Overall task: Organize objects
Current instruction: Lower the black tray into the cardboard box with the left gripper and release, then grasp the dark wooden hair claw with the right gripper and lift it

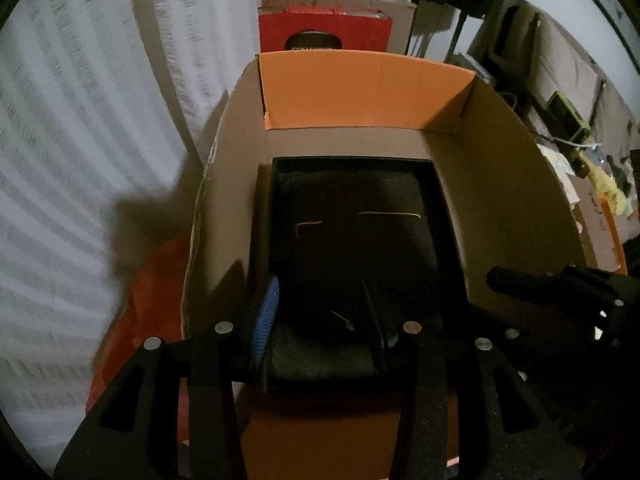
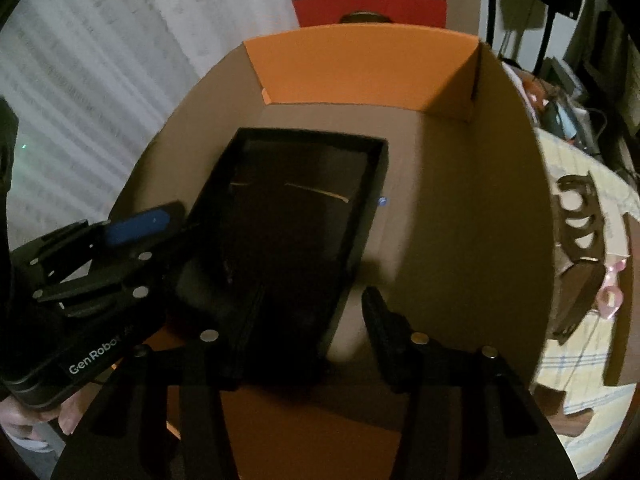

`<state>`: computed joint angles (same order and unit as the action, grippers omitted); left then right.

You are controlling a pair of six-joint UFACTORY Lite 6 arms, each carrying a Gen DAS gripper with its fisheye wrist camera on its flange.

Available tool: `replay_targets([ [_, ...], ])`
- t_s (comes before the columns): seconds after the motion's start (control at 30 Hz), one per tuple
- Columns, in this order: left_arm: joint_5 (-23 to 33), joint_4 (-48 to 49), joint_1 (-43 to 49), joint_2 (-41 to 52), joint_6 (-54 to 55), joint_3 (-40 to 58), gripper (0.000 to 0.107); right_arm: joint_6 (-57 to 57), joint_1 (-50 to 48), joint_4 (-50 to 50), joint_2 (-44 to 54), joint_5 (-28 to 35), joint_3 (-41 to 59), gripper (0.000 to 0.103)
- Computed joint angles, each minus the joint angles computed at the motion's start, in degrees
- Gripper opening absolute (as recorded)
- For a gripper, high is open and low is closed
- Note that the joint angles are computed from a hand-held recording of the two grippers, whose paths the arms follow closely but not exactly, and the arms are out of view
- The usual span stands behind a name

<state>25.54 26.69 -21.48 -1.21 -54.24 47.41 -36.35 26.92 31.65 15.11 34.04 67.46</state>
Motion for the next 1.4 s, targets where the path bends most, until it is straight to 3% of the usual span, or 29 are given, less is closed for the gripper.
replay_targets([
  [0.17,-0.12,-1.82,0.44,-2.1,1.42,-0.26,0.041,-5.87,-3.51,4.23,-5.92,1.6,-3.61,0.052],
  [0.23,0.32,-1.49,0.01,-3.81,0.64,-0.56,0.05,-6.66,-4.42,4.27,-7.3,1.29,-3.82,0.055],
  [0.3,1.14,0.67,-1.5,-5.91,-2.46,-0.77,0.069,-8.38,-6.22,4.49,-11.25,1.6,-5.87,0.059],
  [0.37,2.45,4.05,-3.86,-7.56,-6.66,-0.52,0.074,-10.67,-8.73,5.32,-14.79,2.25,-7.66,0.063],
  [0.43,3.73,6.04,-6.51,-8.34,-9.7,0.19,0.074,-13.49,-12.44,6.7,-17.91,3.56,-8.97,0.07],
  [0.53,4.21,6.51,-9.8,-8.34,-11.45,1.69,0.074,-16.65,-17.44,7.84,-20.2,5.21,-9.23,0.073],
  [0.67,5.42,9.47,-15.54,-5.85,-16.16,5.29,0.081,-20.89,-24.63,9.87,-20.58,6.71,-8.71,0.073],
  [0.97,4.76,10.73,-22.93,5.32,-20.35,15.44,0.081,-30.0,-39.76,13.13,-15.78,11.19,-5.45,0.073],
  [1.4,2.75,9.9,-23.55,14.47,-24.13,22.96,0.084,-35.79,-40.42,15.35,-6.76,3.03,-6.47,0.074],
])
